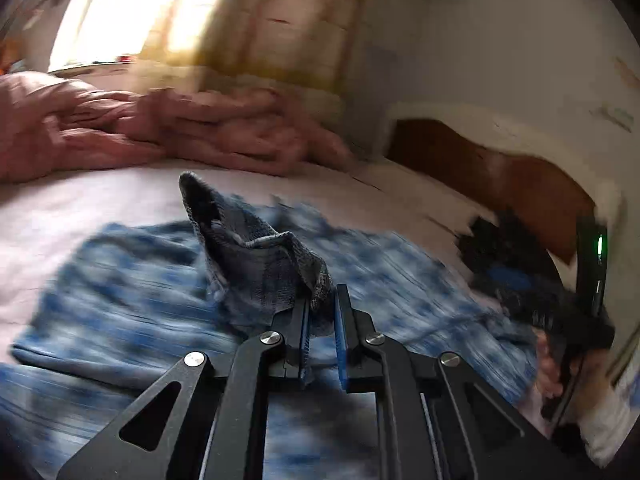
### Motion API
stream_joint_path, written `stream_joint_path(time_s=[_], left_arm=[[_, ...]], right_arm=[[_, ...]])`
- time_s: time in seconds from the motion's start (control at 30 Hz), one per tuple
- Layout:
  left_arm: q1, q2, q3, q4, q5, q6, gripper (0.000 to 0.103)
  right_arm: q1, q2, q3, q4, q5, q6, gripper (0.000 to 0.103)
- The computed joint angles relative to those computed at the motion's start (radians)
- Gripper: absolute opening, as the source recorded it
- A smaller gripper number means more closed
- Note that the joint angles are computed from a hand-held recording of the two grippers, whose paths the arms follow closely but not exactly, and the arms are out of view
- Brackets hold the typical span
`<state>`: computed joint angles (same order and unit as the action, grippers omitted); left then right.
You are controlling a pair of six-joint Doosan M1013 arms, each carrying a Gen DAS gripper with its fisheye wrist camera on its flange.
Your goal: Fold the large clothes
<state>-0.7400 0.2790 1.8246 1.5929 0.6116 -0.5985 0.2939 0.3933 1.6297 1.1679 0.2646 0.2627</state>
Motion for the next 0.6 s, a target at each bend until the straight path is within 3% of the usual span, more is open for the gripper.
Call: stream_joint_path(time_s=[0.13, 0.27, 0.37, 0.43, 0.6], left_arm=[[-0.013, 0.054, -0.056, -0.095, -0.084, 0.142, 0.010], [-0.015, 0.086, -0.091, -0.176, -0.175, 0.263, 0.010], [-0.053, 0.098, -0.114, -0.218, -0.064, 0.343, 0.023], [-0.075, 0.096, -0.106, -0.179, 0.005, 0.314, 0.065], [-0.090, 0.036, -0.035, -0.098, 0.042, 0.214, 0.067]], right_arm=[[-0.015, -0.024, 0.021, 0.219, 0.084, -0.208, 0.074], [-0.038, -0.019, 0.005, 0.180, 0.235, -0.135, 0.080], [-0.045, -0.009, -0.009, 0.132, 0.310, -0.069, 0.080], [-0.048, -0.004, -0.014, 0.121, 0.341, -0.051, 0.080], [-0.031, -0.010, 0.002, 0.134, 0.278, -0.118, 0.080]])
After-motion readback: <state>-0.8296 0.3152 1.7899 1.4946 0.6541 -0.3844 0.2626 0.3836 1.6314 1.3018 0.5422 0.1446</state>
